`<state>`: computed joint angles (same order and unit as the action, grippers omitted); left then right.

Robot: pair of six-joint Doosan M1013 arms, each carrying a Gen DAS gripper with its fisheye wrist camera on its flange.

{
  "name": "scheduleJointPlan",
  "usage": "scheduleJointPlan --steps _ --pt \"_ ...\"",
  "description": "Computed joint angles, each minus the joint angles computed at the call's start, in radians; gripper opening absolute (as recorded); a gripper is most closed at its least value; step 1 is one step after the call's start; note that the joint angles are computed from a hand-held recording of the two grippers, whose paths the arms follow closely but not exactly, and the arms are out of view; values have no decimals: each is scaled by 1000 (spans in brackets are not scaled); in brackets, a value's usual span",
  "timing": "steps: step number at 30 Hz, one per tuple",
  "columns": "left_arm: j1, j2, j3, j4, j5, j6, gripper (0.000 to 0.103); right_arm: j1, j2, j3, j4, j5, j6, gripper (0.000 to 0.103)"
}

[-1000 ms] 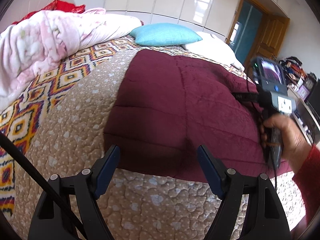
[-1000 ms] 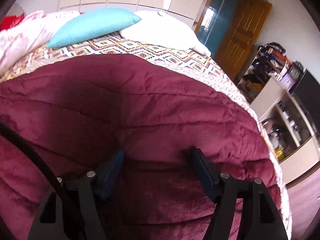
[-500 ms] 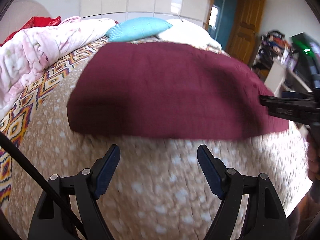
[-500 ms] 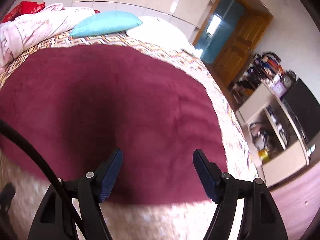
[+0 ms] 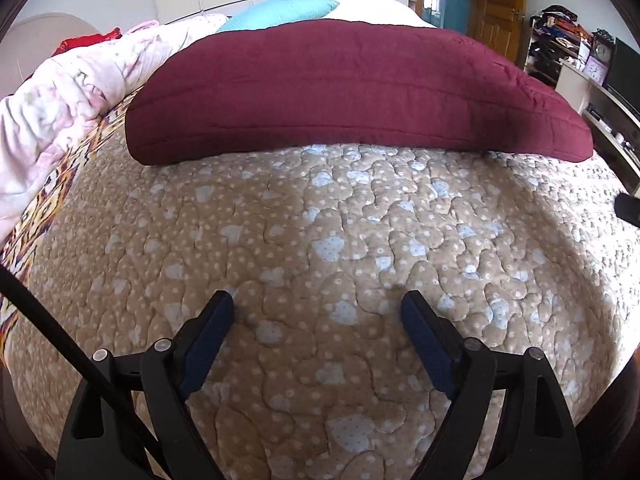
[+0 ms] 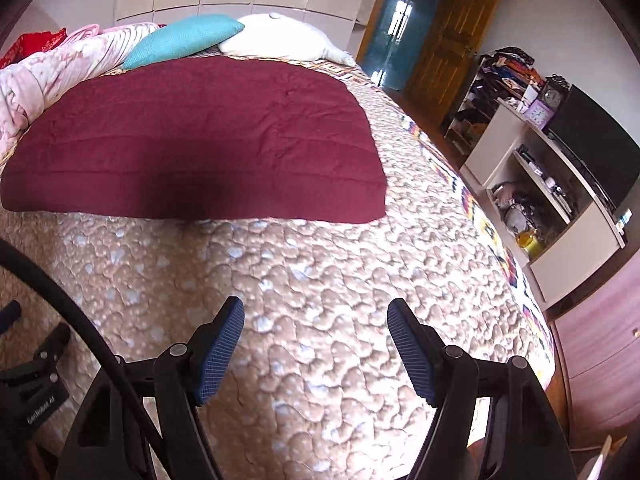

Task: Fold large clothes

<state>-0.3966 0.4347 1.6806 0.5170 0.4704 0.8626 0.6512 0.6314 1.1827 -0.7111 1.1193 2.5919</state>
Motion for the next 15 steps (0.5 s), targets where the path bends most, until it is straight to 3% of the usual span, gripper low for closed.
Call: scheduleJointPlan --steps 4,10,15 --pt "3 0 8 -4 -9 -35 91 12 -25 48 -33 -26 42 79" --pt "-12 -5 35 153 -22 -188 92 16 -35 70 -45 -62 57 80" --pt "-8 -7 38 101 -38 -160 93 12 -39 83 -31 -90 61 81"
